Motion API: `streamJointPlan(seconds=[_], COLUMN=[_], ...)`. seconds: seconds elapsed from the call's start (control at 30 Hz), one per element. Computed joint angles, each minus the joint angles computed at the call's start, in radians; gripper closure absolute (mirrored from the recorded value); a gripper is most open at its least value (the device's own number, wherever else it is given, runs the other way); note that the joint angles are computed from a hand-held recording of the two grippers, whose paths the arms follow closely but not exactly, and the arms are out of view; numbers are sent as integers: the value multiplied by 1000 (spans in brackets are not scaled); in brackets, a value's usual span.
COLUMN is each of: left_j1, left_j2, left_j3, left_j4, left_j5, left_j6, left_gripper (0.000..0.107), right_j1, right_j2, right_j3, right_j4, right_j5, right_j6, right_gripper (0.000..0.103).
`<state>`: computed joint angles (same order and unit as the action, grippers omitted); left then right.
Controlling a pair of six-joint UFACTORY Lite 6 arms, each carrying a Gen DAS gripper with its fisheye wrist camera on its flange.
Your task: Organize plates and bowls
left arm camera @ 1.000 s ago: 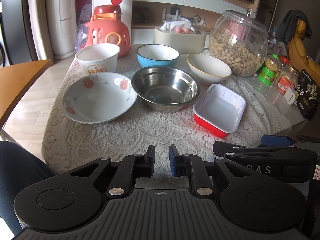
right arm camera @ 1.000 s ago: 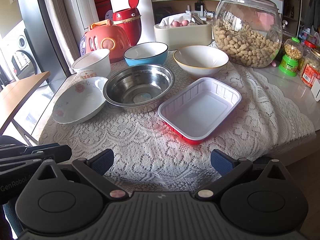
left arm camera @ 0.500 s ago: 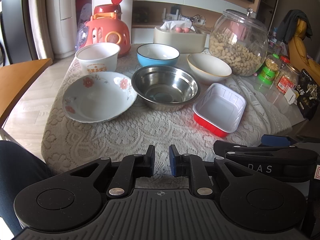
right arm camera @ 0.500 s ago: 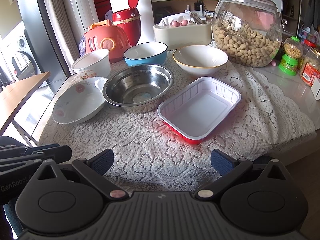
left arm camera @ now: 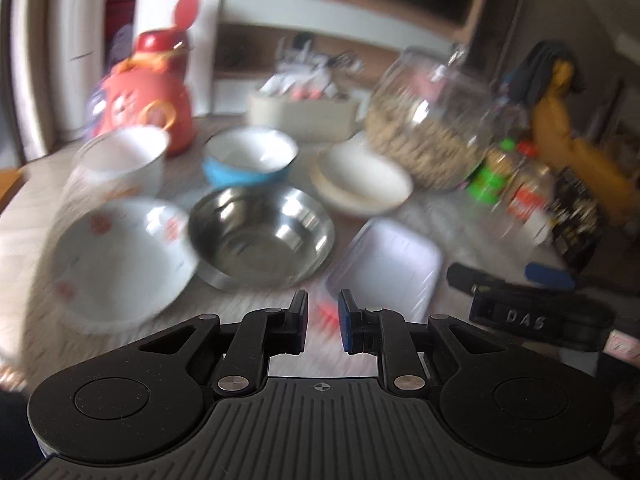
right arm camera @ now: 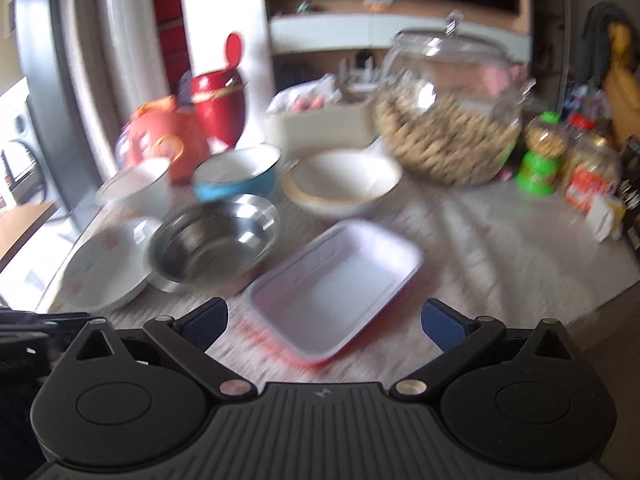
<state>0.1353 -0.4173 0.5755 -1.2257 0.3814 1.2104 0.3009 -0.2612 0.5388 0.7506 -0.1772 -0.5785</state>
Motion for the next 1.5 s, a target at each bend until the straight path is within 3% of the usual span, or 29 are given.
streamJointPlan(seconds=[0.1, 0.17, 0.37, 0.57, 0.73, 0.8, 0.93, 1.0, 1.13, 1.3, 1.37, 1.5], left_j1=[-21, -69, -184, -207, -256, -269, -272, -274, -282, -267, -235, -139], left_j2=[207, 410, 867, 1155, 1259, 1297, 1357, 1399, 1520, 1669, 1612, 1313], left_j3=[163, 339, 808, 1166, 1288, 1331, 1403, 1473, 1671, 1892, 1809, 1425], left_j4=[-263, -254, 283, 627, 844, 893, 846, 794, 671, 542, 466, 296], left_j5=[77, 99, 79, 198, 192, 207, 255, 295, 390, 517, 524, 446], left_j6=[282, 303, -63, -355, -522, -564, -557, -546, -555, -552, -478, -213], left_gripper=[87, 87, 87, 87, 86, 86, 78, 78, 78, 79, 79, 79], right_j1=[-133, -219, -398, -441, -475, -481, -525, -545, -573, -578, -551, -518], right_j2=[79, 158, 446, 652, 756, 809, 908, 909, 883, 973, 976, 849], right_j3=[60, 123, 351, 459, 546, 598, 701, 715, 730, 885, 885, 741], right_j4=[-314, -491, -1102, -1707, -2135, -2231, -2348, -2348, -2298, -2339, -2296, -1953], right_j5=[-63, -73, -20, -116, -313, -366, -515, -537, -484, -344, -231, -142], right_j6=[279, 440, 1041, 1607, 2055, 2160, 2317, 2325, 2253, 2301, 2258, 1860], right_gripper=[0, 0, 0, 7, 34, 38, 38, 38, 36, 35, 33, 25])
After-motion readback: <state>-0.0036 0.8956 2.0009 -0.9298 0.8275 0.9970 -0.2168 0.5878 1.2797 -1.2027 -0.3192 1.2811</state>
